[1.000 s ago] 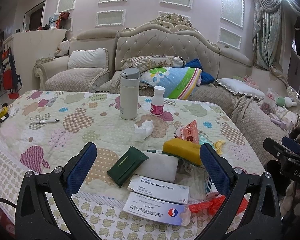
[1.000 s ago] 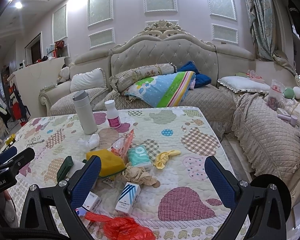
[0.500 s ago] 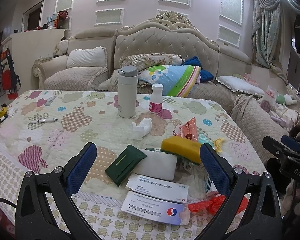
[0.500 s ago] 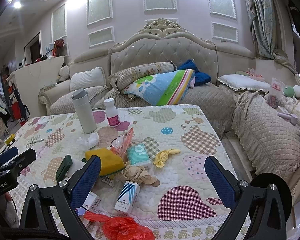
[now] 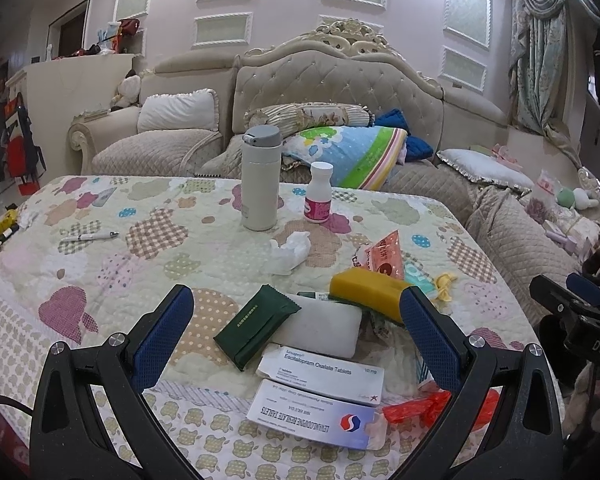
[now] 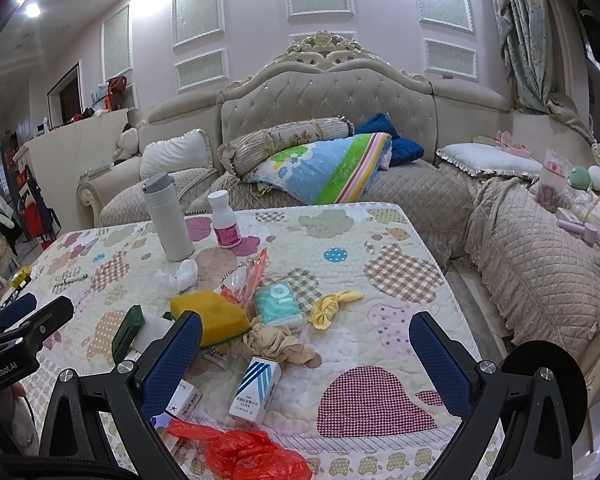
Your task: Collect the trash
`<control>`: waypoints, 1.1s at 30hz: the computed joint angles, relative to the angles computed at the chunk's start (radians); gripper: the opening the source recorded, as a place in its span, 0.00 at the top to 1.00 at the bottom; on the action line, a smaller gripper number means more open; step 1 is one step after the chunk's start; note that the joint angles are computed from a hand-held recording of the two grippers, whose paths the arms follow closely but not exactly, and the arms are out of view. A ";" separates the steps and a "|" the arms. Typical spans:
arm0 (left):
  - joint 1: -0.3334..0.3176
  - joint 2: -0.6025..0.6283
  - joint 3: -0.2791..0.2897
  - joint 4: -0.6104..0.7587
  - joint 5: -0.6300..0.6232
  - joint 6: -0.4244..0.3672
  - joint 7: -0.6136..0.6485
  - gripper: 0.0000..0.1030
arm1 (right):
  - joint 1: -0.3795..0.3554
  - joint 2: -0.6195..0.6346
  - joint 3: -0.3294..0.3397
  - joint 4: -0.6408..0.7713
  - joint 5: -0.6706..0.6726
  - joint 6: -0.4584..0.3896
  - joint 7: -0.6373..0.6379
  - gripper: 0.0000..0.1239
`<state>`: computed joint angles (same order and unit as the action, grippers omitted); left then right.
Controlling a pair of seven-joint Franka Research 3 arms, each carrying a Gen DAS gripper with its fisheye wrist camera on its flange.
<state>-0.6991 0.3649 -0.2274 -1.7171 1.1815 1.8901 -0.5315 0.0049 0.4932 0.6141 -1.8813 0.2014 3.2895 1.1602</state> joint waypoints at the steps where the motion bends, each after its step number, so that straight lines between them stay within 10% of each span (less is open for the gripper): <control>1: 0.001 -0.001 0.000 -0.001 -0.001 0.002 0.000 0.01 | 0.001 0.000 -0.002 0.000 0.000 -0.001 0.000 0.17; 33: 0.048 -0.058 -0.016 -0.116 -0.068 0.098 0.016 0.01 | 0.006 0.014 -0.005 0.043 0.177 -0.184 -0.219 0.17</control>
